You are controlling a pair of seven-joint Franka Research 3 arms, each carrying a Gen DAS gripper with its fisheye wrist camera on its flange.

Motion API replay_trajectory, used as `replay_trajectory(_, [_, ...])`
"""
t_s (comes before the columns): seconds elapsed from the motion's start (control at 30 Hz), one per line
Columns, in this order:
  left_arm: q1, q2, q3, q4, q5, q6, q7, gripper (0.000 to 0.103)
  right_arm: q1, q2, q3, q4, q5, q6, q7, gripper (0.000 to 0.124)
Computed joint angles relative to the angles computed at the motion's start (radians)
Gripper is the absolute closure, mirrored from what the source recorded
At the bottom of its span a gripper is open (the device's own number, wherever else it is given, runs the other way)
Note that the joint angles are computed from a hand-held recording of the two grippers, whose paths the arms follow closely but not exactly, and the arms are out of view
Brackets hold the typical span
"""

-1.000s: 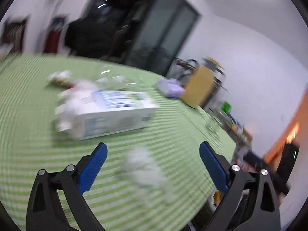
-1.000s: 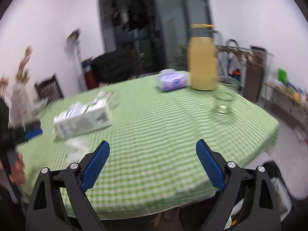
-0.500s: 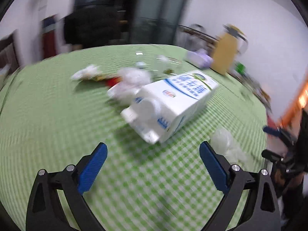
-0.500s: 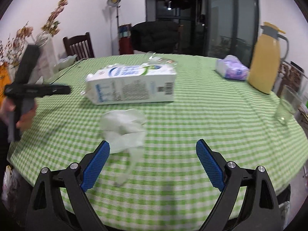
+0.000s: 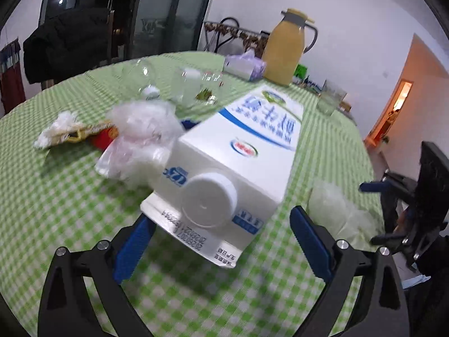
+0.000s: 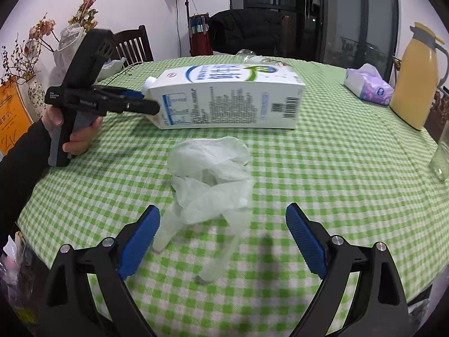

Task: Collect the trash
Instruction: 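Reach the right tool toward the white plastic gloves on the table, then close the right tool on the white gloves while the left grasps the white milk carton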

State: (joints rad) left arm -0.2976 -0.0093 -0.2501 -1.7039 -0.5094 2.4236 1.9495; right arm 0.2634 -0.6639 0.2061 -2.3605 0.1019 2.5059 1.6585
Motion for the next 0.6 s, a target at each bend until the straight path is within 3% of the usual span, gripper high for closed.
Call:
replay_trajectory(0.03, [-0.001, 0.005, -0.002, 0.003, 0.013, 0.018, -0.013, 0.023, -0.004, 0.004, 0.003, 0.003, -0.001, -0.001, 0.006, 0.036])
replay_trajectory(0.2, [-0.004, 0.0, -0.009, -0.007, -0.014, 0.053, -0.04, 0.046, -0.018, 0.046, 0.015, 0.025, -0.01, 0.0, 0.059, 0.039])
replay_trajectory(0.23, [-0.007, -0.005, -0.01, -0.012, -0.013, 0.063, -0.05, 0.058, -0.011, 0.052, 0.01, 0.026, -0.004, 0.001, 0.06, 0.044])
replay_trajectory(0.27, [-0.009, -0.011, -0.01, -0.017, -0.017, 0.068, -0.06, 0.073, -0.004, 0.056, 0.003, 0.026, 0.0, 0.002, 0.055, 0.058])
replay_trajectory(0.3, [-0.012, -0.017, -0.009, -0.022, -0.017, 0.073, -0.062, 0.077, 0.005, 0.061, -0.004, 0.027, 0.007, -0.005, 0.049, 0.071])
replay_trajectory(0.37, [-0.022, -0.036, -0.012, -0.042, 0.007, 0.096, -0.062, 0.089, -0.004, 0.058, 0.005, 0.023, -0.007, -0.004, 0.059, 0.08])
replay_trajectory(0.43, [-0.03, -0.04, -0.013, -0.04, 0.05, 0.098, -0.106, 0.098, -0.003, 0.048, 0.001, 0.017, -0.007, 0.003, 0.065, 0.092])
replay_trajectory(0.5, [-0.038, -0.043, -0.013, -0.033, 0.066, 0.098, -0.144, 0.098, -0.007, 0.031, -0.003, 0.004, -0.004, 0.019, 0.073, 0.099])
replay_trajectory(0.6, [-0.054, -0.064, -0.018, -0.043, 0.103, 0.138, -0.174, 0.102, -0.011, -0.002, -0.022, -0.017, 0.009, 0.037, 0.072, 0.101])
